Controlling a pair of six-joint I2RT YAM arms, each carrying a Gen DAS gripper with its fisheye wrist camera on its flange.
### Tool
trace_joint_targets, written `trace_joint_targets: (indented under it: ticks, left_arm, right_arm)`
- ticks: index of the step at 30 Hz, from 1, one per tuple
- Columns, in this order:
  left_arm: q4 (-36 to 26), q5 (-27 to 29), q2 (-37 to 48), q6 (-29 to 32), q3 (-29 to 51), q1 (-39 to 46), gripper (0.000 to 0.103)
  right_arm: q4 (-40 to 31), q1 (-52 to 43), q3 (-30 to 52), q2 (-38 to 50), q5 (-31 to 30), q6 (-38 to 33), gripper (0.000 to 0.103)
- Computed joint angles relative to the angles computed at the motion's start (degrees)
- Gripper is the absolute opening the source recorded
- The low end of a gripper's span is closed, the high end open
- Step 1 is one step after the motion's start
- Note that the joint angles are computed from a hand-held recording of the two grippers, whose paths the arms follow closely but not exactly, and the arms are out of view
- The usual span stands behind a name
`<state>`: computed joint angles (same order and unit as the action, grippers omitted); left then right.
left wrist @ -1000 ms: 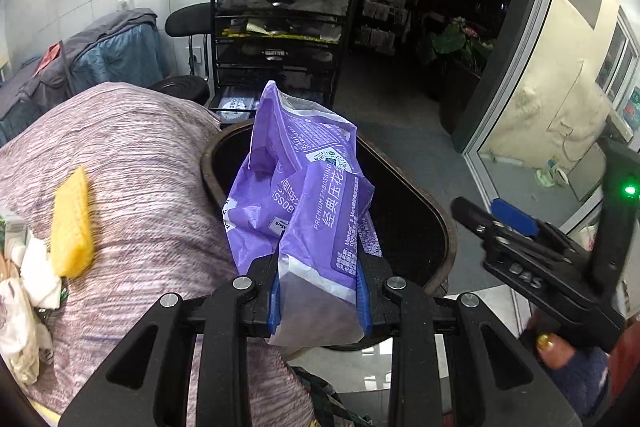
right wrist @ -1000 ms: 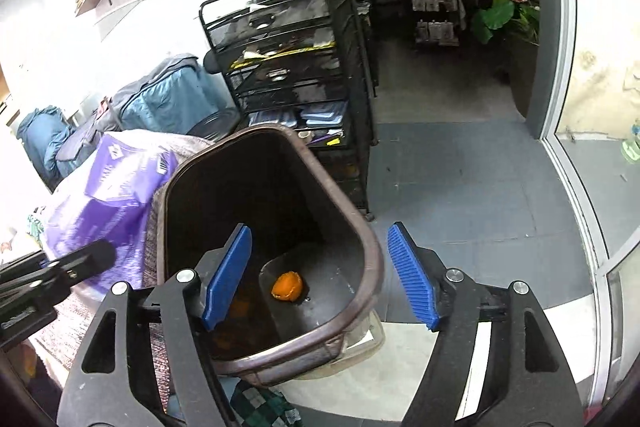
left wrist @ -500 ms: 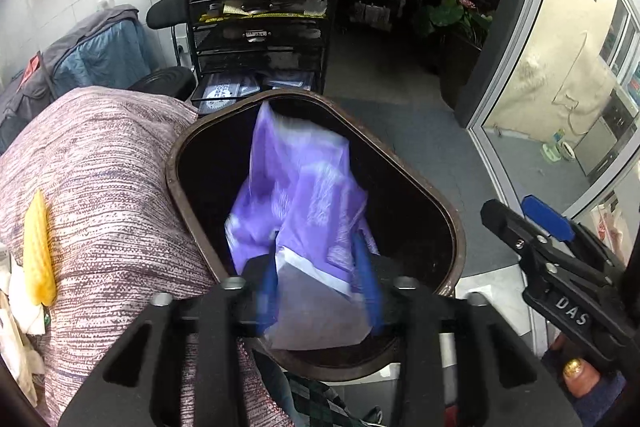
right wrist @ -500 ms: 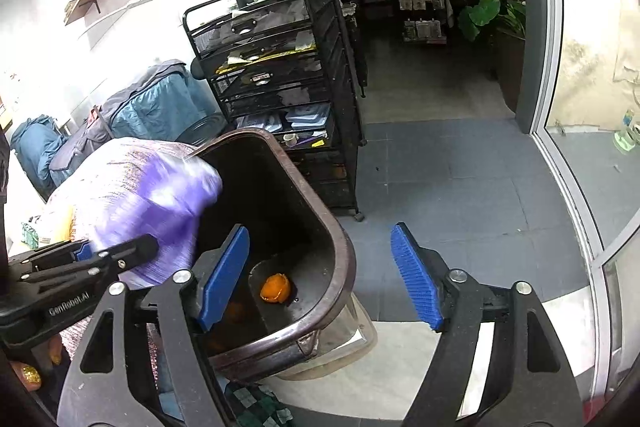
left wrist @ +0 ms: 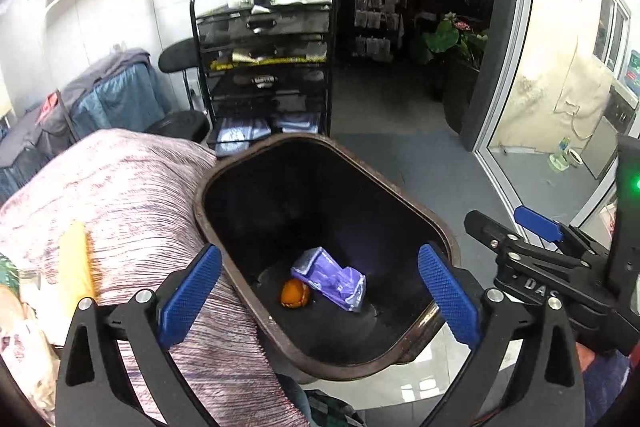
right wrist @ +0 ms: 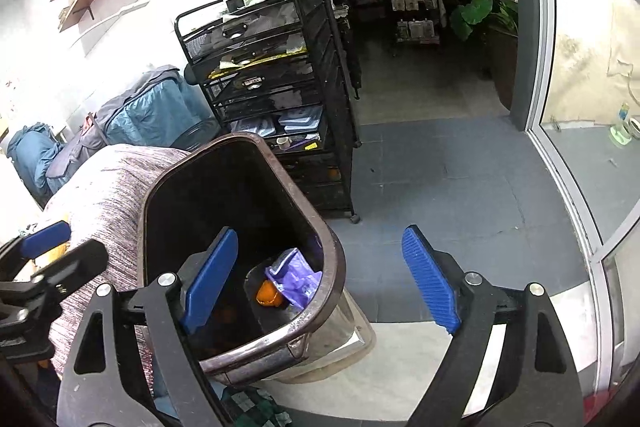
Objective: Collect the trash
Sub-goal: 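Lower the purple bag into the bin and open the left tool, then move both tools back over the trash pile on the bed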
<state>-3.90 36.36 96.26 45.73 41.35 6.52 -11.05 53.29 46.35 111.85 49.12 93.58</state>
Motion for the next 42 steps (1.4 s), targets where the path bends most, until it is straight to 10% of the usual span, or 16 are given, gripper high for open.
trace_joint_targets:
  ticks: [23,42]
  left_arm:
    - [-7.0,15.4,-6.7,9.9,-0.7,24.1,0.097]
    - [-9.5,12.6,14.5,7.2,21.4,41.4,0.097]
  right_arm:
    - [10.2,4.4,11.7,4.7,4.7,-19.2,0.085]
    - [14.9,4.0,40.8,19.2,-11.7,-47.6,0.086]
